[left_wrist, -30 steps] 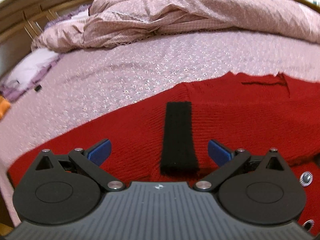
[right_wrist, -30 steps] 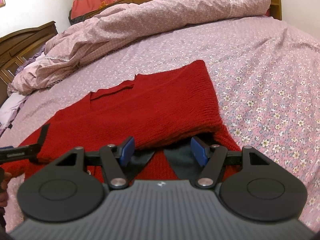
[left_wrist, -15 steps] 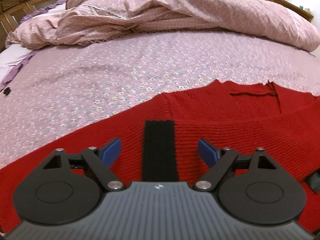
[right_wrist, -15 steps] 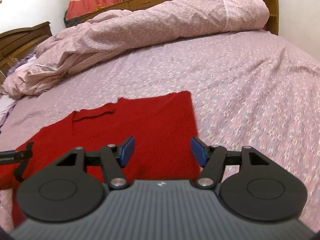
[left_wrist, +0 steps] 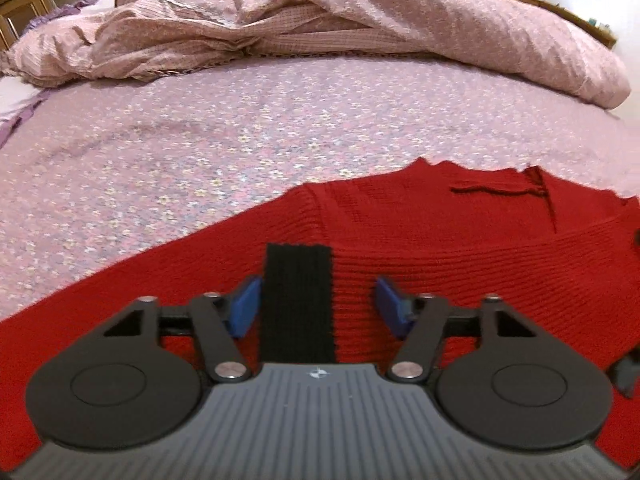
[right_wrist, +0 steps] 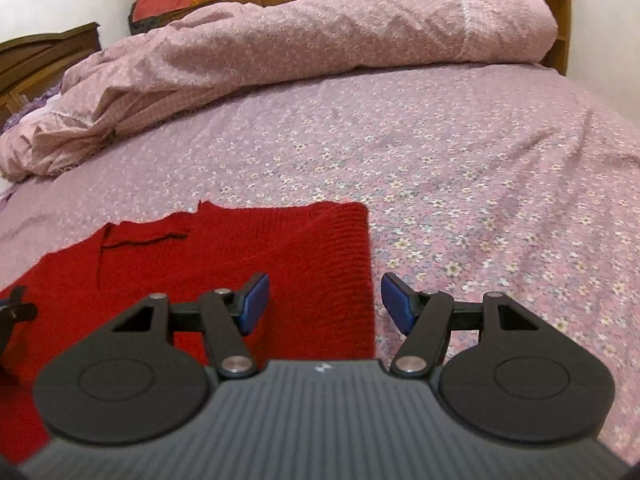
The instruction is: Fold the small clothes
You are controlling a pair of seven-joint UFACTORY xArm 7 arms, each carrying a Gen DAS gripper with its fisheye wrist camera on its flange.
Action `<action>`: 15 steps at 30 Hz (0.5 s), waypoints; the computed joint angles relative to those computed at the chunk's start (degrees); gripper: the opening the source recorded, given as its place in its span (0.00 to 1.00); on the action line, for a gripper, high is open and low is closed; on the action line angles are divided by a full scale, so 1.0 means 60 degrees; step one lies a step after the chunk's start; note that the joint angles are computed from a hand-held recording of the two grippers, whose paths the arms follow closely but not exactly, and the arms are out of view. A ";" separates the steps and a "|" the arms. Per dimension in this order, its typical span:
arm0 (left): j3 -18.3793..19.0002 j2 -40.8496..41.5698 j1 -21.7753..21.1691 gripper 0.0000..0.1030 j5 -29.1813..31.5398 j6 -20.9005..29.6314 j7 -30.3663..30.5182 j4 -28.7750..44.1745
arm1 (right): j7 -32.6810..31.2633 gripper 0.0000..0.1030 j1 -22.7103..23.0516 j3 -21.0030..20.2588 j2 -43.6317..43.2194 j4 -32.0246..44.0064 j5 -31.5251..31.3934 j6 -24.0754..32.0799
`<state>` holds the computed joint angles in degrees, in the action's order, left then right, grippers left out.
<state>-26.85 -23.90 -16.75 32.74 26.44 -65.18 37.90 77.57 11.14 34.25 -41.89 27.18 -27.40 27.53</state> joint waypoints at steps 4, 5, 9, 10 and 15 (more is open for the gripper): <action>0.0156 -0.0159 -0.0059 0.39 -0.0166 -0.0669 0.0041 -0.0268 | 0.0068 0.64 -0.0291 0.0101 0.0150 -0.0128 -0.0271 -0.0666; 0.0112 -0.0228 -0.0020 0.33 -0.0171 -0.0747 0.0047 -0.0308 | 0.0110 0.64 -0.0378 0.0163 0.0169 -0.0133 -0.0307 -0.0733; -0.0254 -0.0487 0.0355 0.22 0.0027 -0.1203 -0.0084 -0.0440 | 0.0367 0.64 -0.0699 0.0362 0.0112 -0.0284 -0.0425 -0.1137; -0.0404 -0.0531 0.0498 0.21 0.0101 -0.1228 -0.0156 -0.0410 | 0.0392 0.64 -0.0772 0.0399 0.0096 -0.0313 -0.0451 -0.1234; -0.1032 -0.0835 0.1111 0.20 0.0437 -0.1363 -0.0619 -0.0319 | 0.0879 0.63 -0.1376 0.0812 -0.0082 -0.0494 -0.0500 -0.1788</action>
